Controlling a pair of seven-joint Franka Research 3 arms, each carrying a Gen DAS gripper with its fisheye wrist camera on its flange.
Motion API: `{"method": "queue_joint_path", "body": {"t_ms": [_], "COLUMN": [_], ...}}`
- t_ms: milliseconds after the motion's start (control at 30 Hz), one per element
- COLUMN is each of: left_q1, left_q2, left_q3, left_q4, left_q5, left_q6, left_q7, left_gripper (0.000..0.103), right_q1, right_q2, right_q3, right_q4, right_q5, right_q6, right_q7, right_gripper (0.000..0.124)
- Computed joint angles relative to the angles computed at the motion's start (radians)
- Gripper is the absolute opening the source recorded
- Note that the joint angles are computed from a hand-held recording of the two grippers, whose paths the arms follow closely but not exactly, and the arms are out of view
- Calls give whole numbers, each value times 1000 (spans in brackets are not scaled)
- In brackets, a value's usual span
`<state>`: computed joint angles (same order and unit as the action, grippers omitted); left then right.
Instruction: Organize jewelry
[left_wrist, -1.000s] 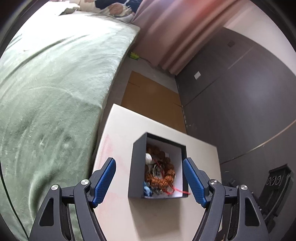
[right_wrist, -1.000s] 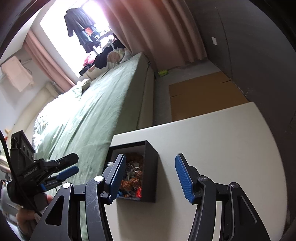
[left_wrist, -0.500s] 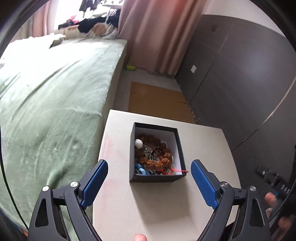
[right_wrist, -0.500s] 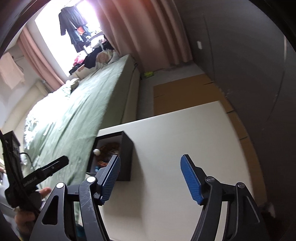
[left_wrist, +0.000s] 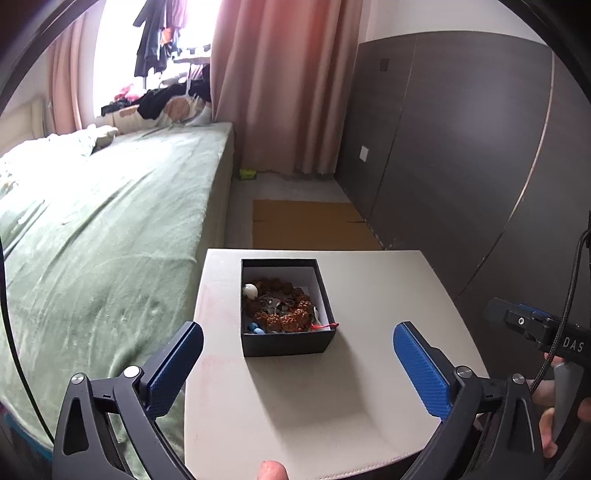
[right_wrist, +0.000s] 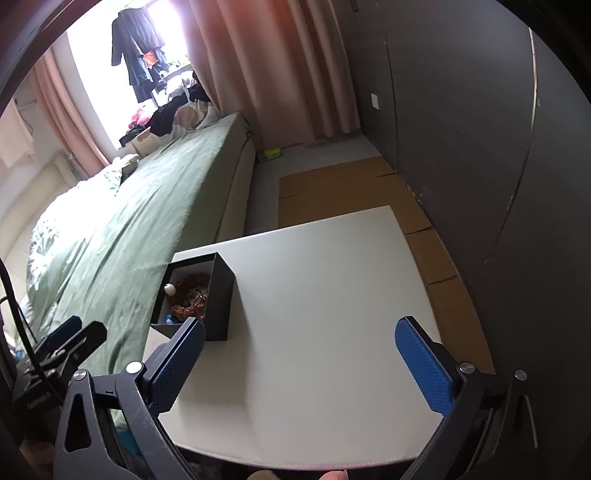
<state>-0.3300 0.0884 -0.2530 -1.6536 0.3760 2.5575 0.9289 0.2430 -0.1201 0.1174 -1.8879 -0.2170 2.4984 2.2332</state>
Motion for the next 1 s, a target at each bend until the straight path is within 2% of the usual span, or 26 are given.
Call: {"method": "queue_joint_path", "body": {"t_ms": [233, 400, 633, 1000], "left_q1": [1, 5, 9, 14], "left_q2": [-33, -47, -52, -51], "left_q3": [3, 1, -2, 0], "left_q4": [-51, -66, -79, -80], "left_q5": [51, 91, 79, 77], "left_q6": [51, 56, 69, 81], "left_q7": [-41, -63, -37, -52], "left_gripper": [103, 103, 103, 103], "right_q1": [-6, -13, -25, -27], "right_q2": [-46, -69, -84, -73], "right_q3": [15, 31, 41, 52], "right_q4": [-47, -72, -95, -87], "right_q5": [-37, -61, -63, -94], "right_q6": [2, 24, 79, 78], "right_q7": [-10, -29, -12, 9], "right_gripper": [103, 103, 103, 103]}}
